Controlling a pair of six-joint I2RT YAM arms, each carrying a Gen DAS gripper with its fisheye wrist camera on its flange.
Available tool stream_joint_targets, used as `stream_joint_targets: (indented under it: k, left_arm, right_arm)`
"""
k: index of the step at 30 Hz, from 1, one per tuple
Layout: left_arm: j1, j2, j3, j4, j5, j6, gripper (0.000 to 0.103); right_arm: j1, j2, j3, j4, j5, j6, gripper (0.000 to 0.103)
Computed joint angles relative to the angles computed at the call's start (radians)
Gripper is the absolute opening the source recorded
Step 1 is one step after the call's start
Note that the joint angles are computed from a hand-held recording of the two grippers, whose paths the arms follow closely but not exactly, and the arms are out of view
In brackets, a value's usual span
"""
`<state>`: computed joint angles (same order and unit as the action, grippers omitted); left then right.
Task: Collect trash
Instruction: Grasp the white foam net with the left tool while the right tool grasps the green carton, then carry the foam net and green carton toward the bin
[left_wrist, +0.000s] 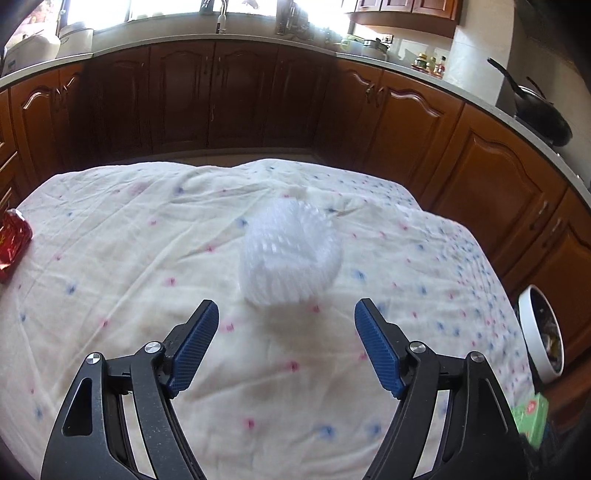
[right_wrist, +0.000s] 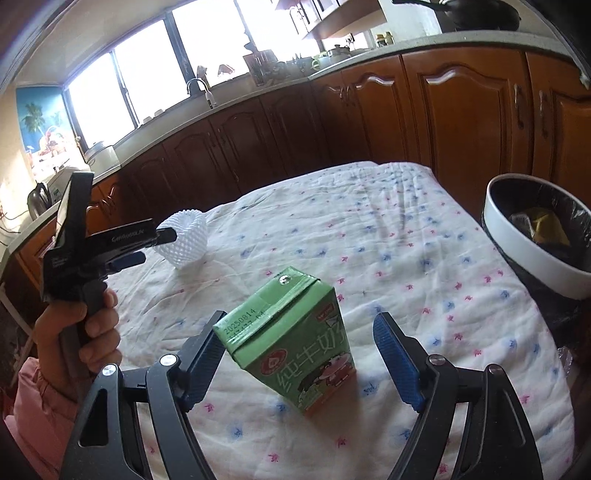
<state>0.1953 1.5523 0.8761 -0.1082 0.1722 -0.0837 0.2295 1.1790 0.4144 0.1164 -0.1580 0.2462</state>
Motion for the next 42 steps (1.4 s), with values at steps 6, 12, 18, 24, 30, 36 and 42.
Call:
stream_joint_targets:
  k: [6, 12, 18, 24, 30, 36, 42]
  left_arm:
    - [-0.017, 0.106, 0.097, 0.004, -0.033, 0.008, 0.062]
    - [-0.033, 0.101, 0.087, -0.008, -0.013, 0.051, 0.021]
    - [-0.068, -0.043, -0.025, -0.039, 0.047, 0.078, 0.018]
    - [-0.158, -0.265, -0.175, -0.111, 0.13, 0.083, 0.018]
    - [-0.267, -0.328, -0.239, -0.147, 0.116, 0.064, 0.018]
    - [-0.339, -0.321, -0.268, -0.133, 0.079, 0.044, 0.018]
    - [-0.38, -0.33, -0.281, -0.123, 0.043, 0.036, 0.018]
  right_arm:
    - [-0.05, 0.01, -0.009, 0.019, -0.054, -0.003, 0.06]
    - [-0.117, -0.042, -0.025, -0.004, -0.132, -0.016, 0.057]
    - [-0.238, -0.073, -0.026, -0.037, -0.269, -0.03, 0.057]
    - [-0.395, -0.013, -0.023, -0.06, -0.429, -0.071, 0.06]
    - [-0.553, -0.035, -0.043, -0.167, -0.529, -0.196, 0.06]
    - [-0.657, -0.055, -0.045, -0.292, -0.596, -0.316, 0.06]
    - [-0.73, -0.044, -0.007, -0.428, -0.664, -0.411, 0.06]
